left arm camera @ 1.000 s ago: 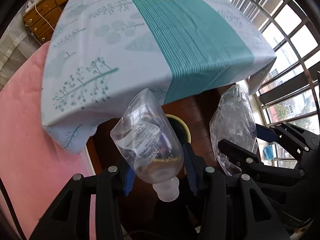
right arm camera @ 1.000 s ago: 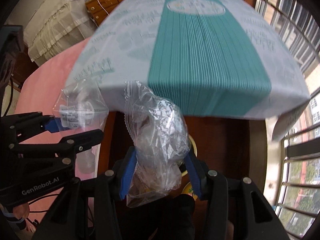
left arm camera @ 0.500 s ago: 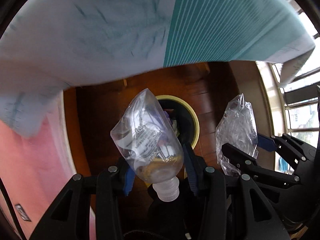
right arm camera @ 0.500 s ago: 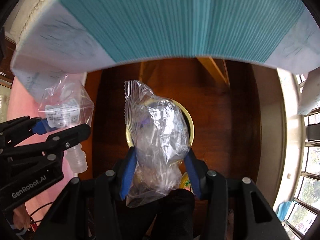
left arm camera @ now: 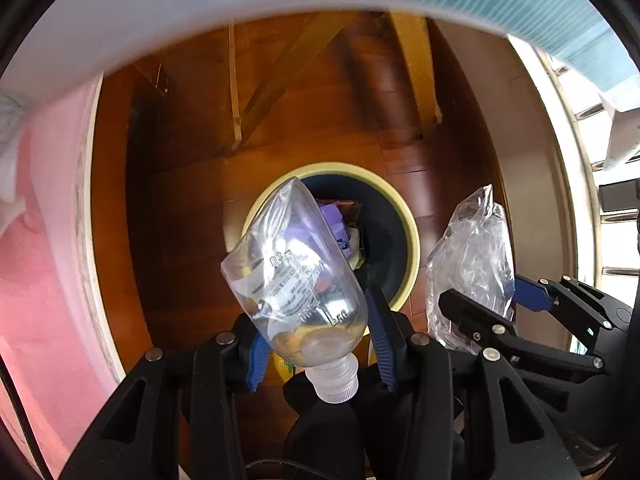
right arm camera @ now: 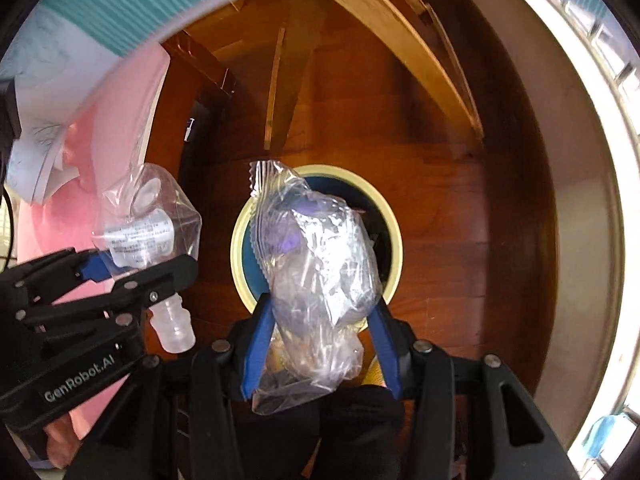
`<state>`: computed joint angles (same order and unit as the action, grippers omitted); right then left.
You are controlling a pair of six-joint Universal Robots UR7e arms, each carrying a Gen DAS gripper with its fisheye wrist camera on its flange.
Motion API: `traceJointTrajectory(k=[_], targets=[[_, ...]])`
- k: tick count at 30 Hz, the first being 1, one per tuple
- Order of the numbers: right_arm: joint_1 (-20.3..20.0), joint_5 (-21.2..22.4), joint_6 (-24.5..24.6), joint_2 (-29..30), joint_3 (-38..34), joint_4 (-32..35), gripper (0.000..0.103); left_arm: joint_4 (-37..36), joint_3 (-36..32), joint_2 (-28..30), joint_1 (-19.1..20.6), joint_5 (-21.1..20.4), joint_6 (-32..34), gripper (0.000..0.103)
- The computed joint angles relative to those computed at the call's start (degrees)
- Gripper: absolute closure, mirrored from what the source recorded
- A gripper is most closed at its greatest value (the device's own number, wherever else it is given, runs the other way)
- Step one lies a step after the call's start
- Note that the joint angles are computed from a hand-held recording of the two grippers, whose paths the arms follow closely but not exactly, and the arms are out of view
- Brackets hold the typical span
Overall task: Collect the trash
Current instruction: 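Carry the clear bottle and clear bag over the wastebasket with both grippers, then open both grippers to drop the bottle and bag into the wastebasket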
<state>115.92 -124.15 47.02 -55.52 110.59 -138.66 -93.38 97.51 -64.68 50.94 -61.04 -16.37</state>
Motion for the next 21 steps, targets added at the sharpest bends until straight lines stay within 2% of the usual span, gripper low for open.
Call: traceJointTrajectory(k=[7, 8, 12, 15, 21], targets=[[-2.7, 1.7, -0.9, 1.1, 2.2, -4.6, 0.055, -2.1, 0.7, 0.5, 2.7, -1.1, 1.0, 0.06], [-2.9, 1.9, -0.9, 1.1, 2.4, -5.0, 0.055, -2.0, 0.7, 0.5, 3.0, -1.2, 1.0, 0.057], [-3.2, 1.8, -0.3, 1.8, 2.5, -6.1, 0.054, -3.2, 0.5, 1.0, 3.9, -1.8, 1.6, 0.028], [-3.9, 1.9, -0.2, 2.1, 3.1, -7.4, 0.054, -4.3, 1.1, 0.8, 4.5, -1.1, 3.4, 0.022], [-4.9, 2.3, 0.0, 3.0, 3.6, -9.1, 0.054, -5.4, 1.8, 0.7, 4.4, 1.2, 4.3, 0.021]])
